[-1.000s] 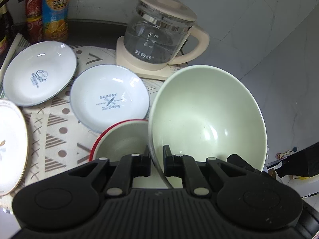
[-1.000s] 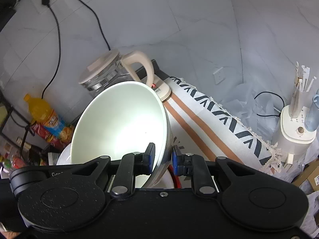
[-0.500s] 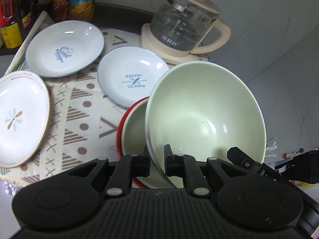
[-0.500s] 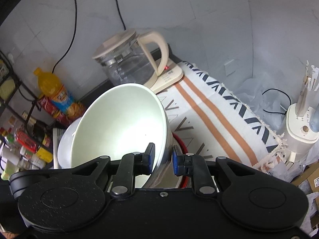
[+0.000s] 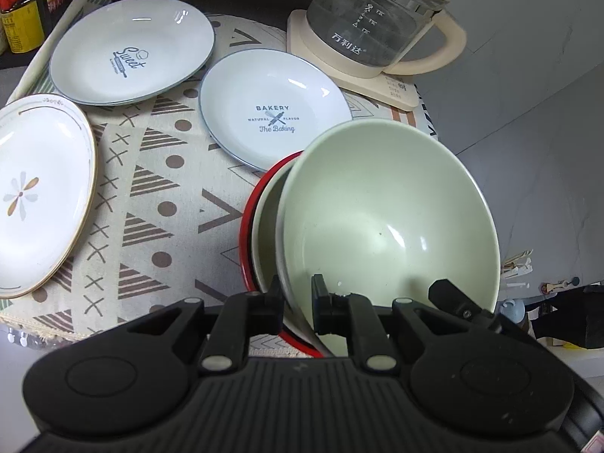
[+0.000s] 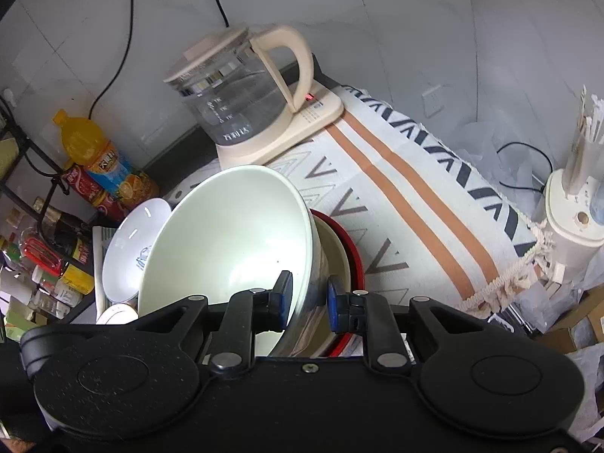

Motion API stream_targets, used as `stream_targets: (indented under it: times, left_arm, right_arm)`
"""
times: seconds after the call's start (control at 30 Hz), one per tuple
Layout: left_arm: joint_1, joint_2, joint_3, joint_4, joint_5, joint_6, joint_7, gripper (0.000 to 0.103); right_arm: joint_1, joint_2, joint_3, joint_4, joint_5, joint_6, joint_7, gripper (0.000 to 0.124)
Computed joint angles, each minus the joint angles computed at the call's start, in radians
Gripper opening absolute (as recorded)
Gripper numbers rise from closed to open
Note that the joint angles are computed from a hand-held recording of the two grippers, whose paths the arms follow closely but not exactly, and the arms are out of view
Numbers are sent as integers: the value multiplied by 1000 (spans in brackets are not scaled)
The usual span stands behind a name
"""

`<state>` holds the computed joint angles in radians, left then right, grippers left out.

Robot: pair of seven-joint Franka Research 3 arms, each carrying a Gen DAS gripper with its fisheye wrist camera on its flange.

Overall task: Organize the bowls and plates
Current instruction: 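Carry the second pale green bowl with both grippers onto the stacked bowls, then open both grippers and pull them back from the bowl stack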

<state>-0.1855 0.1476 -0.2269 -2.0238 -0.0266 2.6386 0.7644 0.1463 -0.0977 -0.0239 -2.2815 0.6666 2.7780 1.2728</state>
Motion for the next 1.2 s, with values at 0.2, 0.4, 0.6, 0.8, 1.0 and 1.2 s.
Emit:
stream_targets:
  times: [0.2, 0.4, 0.6, 0.8, 1.0, 1.2]
  left_arm:
    - [13, 16, -6, 14, -46, -5, 37, 12]
    - [10, 31, 9, 48, -21, -42, -6, 13]
    - [5, 32, 18, 67, 43, -62, -51, 14]
    - [6, 28, 24, 64, 90, -61, -89, 14]
    - [3, 30, 30, 57, 134, -67, -127, 14]
    - [7, 36, 31, 34, 146, -40, -149, 17]
  right_arm:
    - [-8, 26, -2, 22, -1, -24, 21, 20]
    - [-20, 48, 0, 45, -28, -47, 57, 23]
    - [-25, 66, 5, 65, -24, -55, 43, 22]
    - [-32, 64, 0, 75, -3, -65, 36, 26]
    - [-34, 62, -1, 66, 32, -55, -10, 20]
    - [-35, 54, -4, 54, 65, -51, -60, 7]
